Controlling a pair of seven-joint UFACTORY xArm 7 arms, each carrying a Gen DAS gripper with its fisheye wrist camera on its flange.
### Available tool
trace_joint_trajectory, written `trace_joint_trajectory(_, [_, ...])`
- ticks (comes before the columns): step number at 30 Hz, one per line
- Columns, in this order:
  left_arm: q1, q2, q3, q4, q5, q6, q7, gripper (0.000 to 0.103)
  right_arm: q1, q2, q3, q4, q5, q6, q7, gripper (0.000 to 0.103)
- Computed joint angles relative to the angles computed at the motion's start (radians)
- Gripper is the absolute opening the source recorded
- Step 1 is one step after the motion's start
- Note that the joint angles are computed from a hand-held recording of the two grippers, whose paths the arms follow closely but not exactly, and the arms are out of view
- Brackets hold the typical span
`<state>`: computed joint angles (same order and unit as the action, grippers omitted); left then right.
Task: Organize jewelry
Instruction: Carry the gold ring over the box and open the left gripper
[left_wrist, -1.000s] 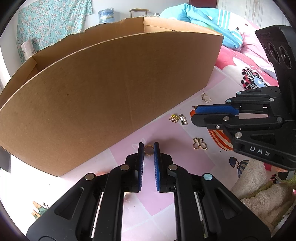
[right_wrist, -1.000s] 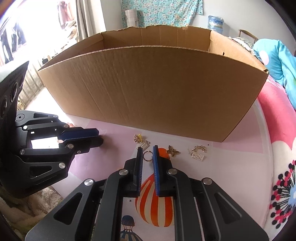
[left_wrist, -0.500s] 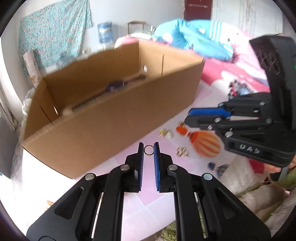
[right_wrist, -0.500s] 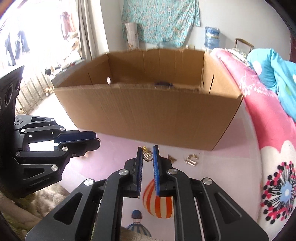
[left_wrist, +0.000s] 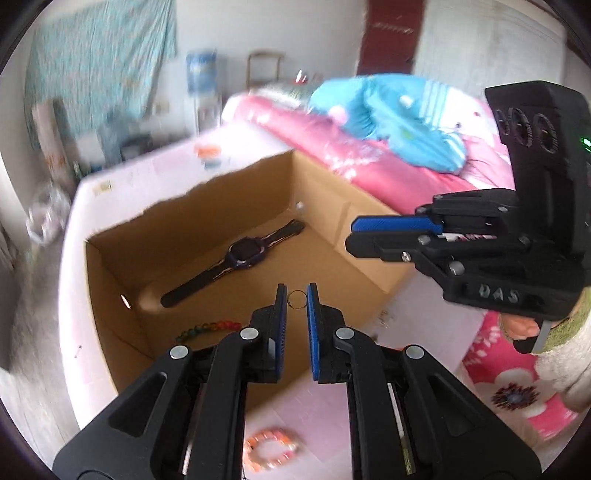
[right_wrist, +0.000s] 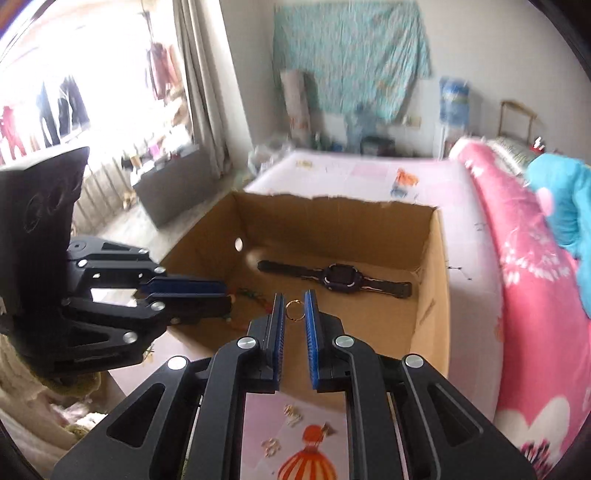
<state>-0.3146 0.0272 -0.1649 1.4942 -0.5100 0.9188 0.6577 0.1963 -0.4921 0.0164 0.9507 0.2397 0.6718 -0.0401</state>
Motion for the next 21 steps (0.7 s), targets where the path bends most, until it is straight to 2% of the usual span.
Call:
trace_joint_trajectory(3, [-0.013,0.217,-0.001,0.272,0.137,0.146,-0.162,0.010,0.000,0.182,-0.036,0.174,0.028,0.156,-0.021,0.011])
trace_joint_trajectory(5, [-0.020,0.311,-0.005,0.390,0.185,0.209,-0.223,0.010,-0.021,0.291,-0.035,0.276,0.041,0.246,-0.021,0.011])
trace_joint_trajectory(7, [-0.030,0.434,-0.003,0.558,0.224,0.325,-0.307,0.010,-0.043,0.361,-0.019,0.339,0.033,0.302,-0.013,0.011])
trace_joint_trajectory(9, [-0.037,0.526,-0.005,0.685,0.247,0.405,-0.358,0.010,-0.062,0.416,-0.005,0.388,0.025,0.343,0.001,0.011])
trace_joint_trajectory(16, [-0.051,0.606,-0.007,0.794,0.279,0.450,-0.422,0.011,-0.098,0.481,0.017,0.426,0.043,0.370,0.013,0.011])
trace_joint_trajectory(18, [-0.053,0.606,-0.007,0.798,0.281,0.454,-0.430,0.019,-0.102,0.478,0.020,0.422,0.034,0.357,0.019,0.012])
trace_joint_trajectory(21, [-0.058,0.613,-0.007,0.806,0.288,0.449,-0.435,0.021,-0.108,0.483,0.021,0.422,0.029,0.352,0.022,0.012])
